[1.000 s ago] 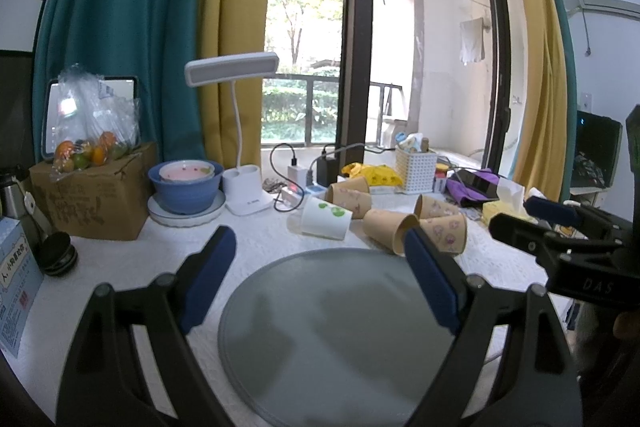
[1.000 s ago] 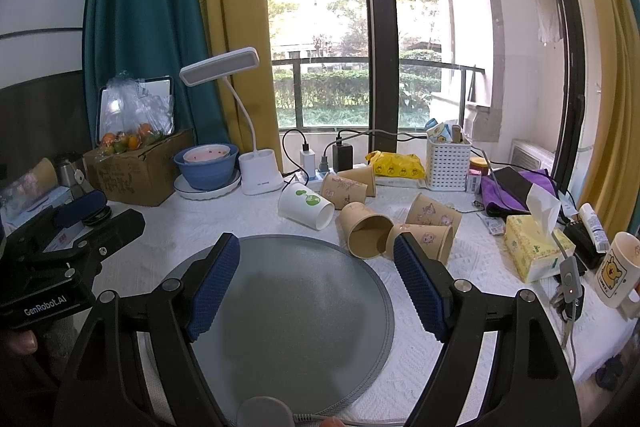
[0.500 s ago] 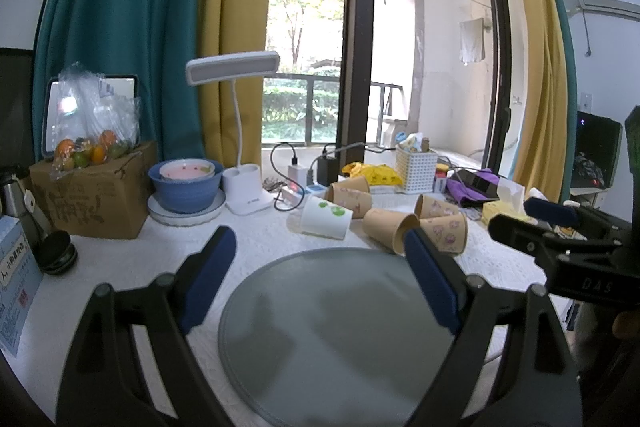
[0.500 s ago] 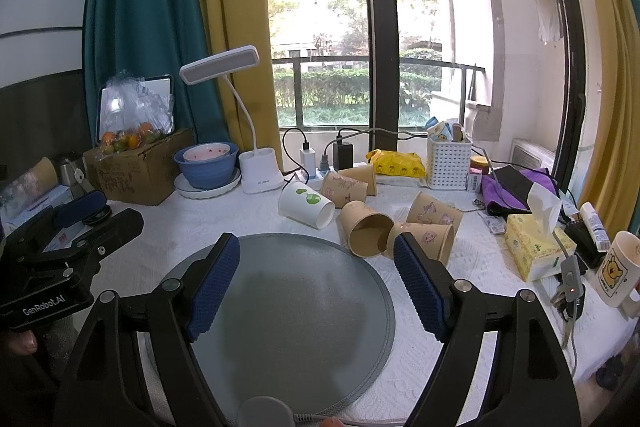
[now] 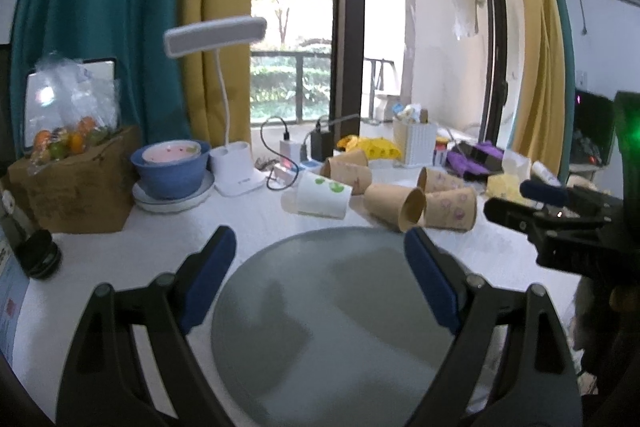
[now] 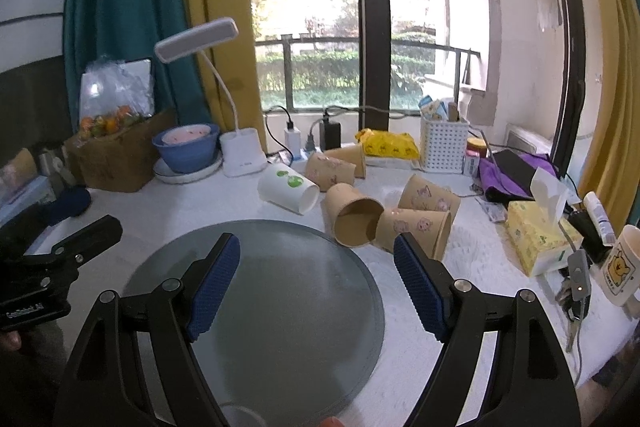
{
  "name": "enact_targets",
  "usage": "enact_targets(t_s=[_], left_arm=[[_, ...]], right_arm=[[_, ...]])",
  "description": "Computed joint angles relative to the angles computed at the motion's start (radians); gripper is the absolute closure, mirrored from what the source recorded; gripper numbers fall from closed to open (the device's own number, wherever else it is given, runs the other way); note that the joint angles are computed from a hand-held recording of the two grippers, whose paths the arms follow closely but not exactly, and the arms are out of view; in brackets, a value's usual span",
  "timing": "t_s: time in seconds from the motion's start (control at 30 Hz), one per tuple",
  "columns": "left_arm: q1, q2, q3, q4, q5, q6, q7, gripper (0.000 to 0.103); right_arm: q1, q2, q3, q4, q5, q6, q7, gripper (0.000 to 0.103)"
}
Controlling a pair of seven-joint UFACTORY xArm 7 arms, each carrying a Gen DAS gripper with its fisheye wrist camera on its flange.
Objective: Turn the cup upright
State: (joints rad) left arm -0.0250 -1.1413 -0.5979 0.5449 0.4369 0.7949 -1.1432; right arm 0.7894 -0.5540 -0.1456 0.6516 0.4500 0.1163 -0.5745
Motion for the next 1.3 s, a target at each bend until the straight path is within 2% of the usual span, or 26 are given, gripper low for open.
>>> enact_targets(t_s=[0.13, 0.33, 0.53, 0.8, 1.1, 1.3], left_arm=[[0.014, 0.081, 0.071, -0.004, 0.012, -0.067, 0.057, 0.016], [0.048, 0.242, 0.172, 0.025, 0.034, -0.185, 0.177, 0.016], [0.075, 0.416, 0.247, 0.105, 0.050, -0.253, 0.324, 0.016], [0.070, 0.658, 0.334, 0.270, 0.051, -0.277, 0.513, 0.016], [0.009, 0.915, 0.444, 0.495, 0.012, -0.264, 0.742, 0.016], [-0.045, 1.061, 0.513, 0.656, -0.077, -0.226, 1.014, 0.016]], right_arm=[[0.010, 0.092, -0.024, 0.064, 0.018, -0.002, -0.015, 0.021], [0.016, 0.232, -0.047, 0.182, 0.121, 0.008, -0.098, 0.021], [-0.061, 0.346, -0.002, 0.297, 0.184, 0.044, -0.131, 0.021], [-0.226, 0.500, 0.099, 0.469, 0.090, 0.119, 0.009, 0.021], [-0.359, 0.657, 0.184, 0.665, 0.062, 0.196, 0.063, 0.021], [-0.437, 0.738, 0.251, 0.760, 0.046, 0.235, 0.089, 0.021]])
